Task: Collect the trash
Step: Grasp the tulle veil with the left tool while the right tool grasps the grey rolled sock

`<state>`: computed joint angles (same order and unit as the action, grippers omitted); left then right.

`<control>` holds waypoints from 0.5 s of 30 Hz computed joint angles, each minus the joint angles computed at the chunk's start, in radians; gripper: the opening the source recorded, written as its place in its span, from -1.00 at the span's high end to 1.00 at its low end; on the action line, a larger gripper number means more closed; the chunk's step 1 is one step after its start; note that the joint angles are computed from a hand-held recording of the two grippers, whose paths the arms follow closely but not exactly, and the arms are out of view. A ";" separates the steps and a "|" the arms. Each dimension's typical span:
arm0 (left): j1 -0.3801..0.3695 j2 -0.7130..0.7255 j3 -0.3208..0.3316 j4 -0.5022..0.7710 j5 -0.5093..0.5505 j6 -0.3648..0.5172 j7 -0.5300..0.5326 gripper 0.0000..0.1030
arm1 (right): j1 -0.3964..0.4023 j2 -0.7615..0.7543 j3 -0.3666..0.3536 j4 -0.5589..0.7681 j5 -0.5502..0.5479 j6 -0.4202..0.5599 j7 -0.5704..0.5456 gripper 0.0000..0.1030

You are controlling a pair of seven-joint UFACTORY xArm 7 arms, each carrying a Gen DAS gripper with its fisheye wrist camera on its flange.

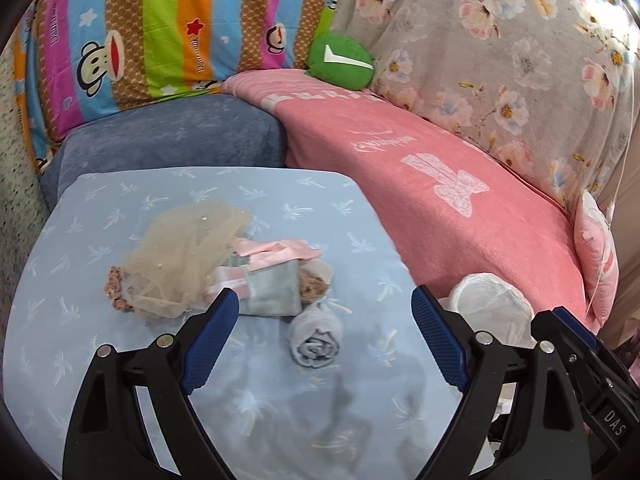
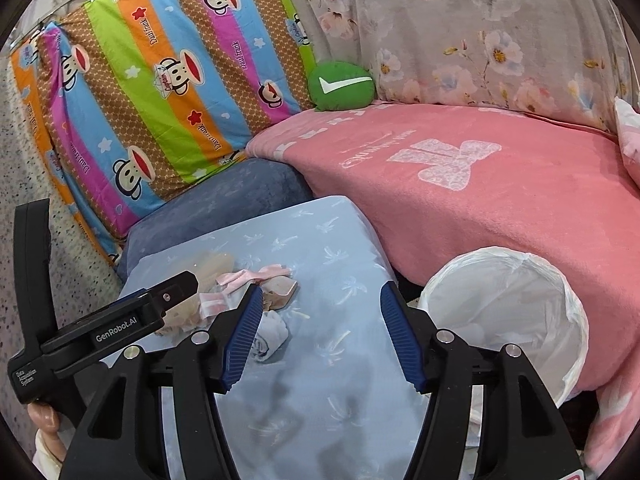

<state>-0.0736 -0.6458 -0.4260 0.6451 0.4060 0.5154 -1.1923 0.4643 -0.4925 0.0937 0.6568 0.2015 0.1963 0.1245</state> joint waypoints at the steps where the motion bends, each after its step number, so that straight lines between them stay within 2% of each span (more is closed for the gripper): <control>1: -0.004 -0.012 0.012 -0.013 -0.005 0.001 0.003 -0.64 | 0.002 0.009 0.008 0.004 -0.001 -0.003 0.005 -0.22; 7: -0.006 -0.071 0.046 -0.071 -0.029 0.013 0.025 -0.66 | 0.011 0.061 0.052 0.028 -0.018 -0.011 0.035 -0.24; 15: 0.015 -0.154 0.091 -0.162 -0.067 0.038 0.070 -0.78 | 0.017 0.156 0.106 0.071 -0.061 -0.019 0.085 -0.25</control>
<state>-0.0587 -0.7998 -0.3347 0.4834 0.3388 0.5537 -1.1225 0.4808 -0.3370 0.1994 0.7277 0.1408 0.1777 0.2094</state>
